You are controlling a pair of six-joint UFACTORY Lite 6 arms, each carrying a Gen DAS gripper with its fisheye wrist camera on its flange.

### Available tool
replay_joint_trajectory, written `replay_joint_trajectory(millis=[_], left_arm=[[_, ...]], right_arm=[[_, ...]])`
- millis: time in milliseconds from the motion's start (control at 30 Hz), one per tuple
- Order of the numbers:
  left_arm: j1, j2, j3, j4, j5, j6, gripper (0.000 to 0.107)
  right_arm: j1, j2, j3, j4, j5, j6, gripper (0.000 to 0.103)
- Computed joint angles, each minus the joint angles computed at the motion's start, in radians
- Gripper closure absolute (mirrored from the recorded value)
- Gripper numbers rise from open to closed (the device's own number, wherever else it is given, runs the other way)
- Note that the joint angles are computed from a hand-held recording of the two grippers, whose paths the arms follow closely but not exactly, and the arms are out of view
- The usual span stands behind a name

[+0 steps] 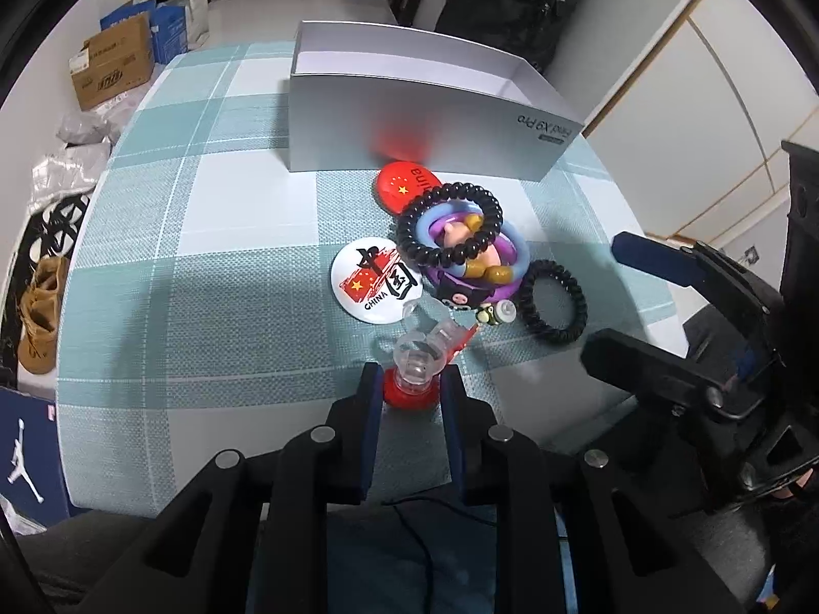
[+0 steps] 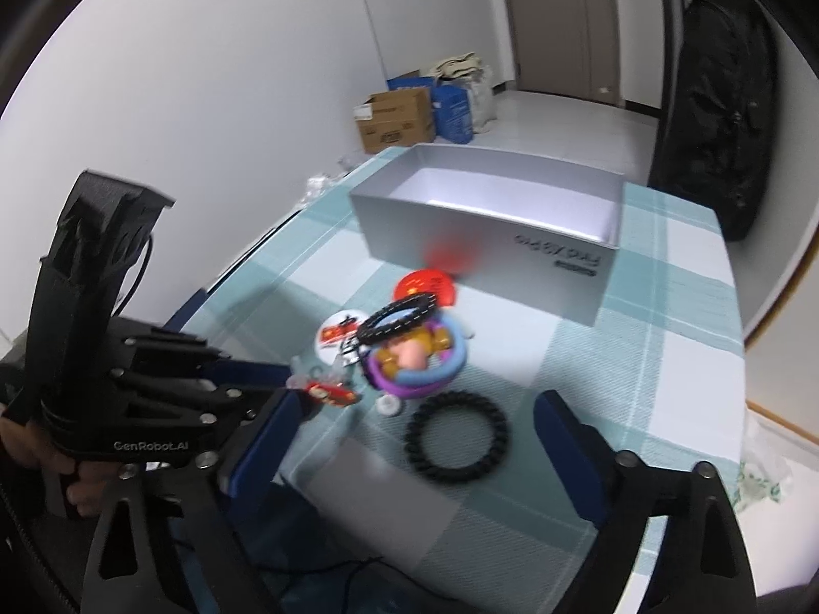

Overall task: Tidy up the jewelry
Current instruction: 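Lower the left gripper onto the clear red-based trinket and close it, then lift the clear trinket with the left gripper and carry it over the silver box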

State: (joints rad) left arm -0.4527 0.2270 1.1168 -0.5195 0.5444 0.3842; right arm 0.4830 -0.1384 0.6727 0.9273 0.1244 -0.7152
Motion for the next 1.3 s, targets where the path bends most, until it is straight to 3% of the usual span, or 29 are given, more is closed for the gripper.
replay_joint_trajectory(millis=[133,367,700,1167,1300], left_arm=[[-0.018,-0.003,0.004,0.088,-0.007,-0.05,0.089],[-0.078,0.016,0.036,0.311,-0.011,-0.202,0.089],[0.053,0.022,0.056,0.047,0.057,-0.011,0.092],[0.147,-0.119,-0.031,-0.388,-0.075,0.29,0.092],[0.168,-0.102,-0.025,-0.424,-0.067,0.325,0.092]], right_arm=[[0.009,0.013,0.008,-0.021,0.015,0.023,0.032],[0.016,0.036,0.028,-0.053,0.023,0.046,0.033],[0.052,0.087,0.062,0.197,0.038,-0.206,0.042],[0.124,0.244,0.177,0.424,0.029,-0.436,0.053],[0.147,0.27,0.2,0.344,-0.004,-0.355,0.058]])
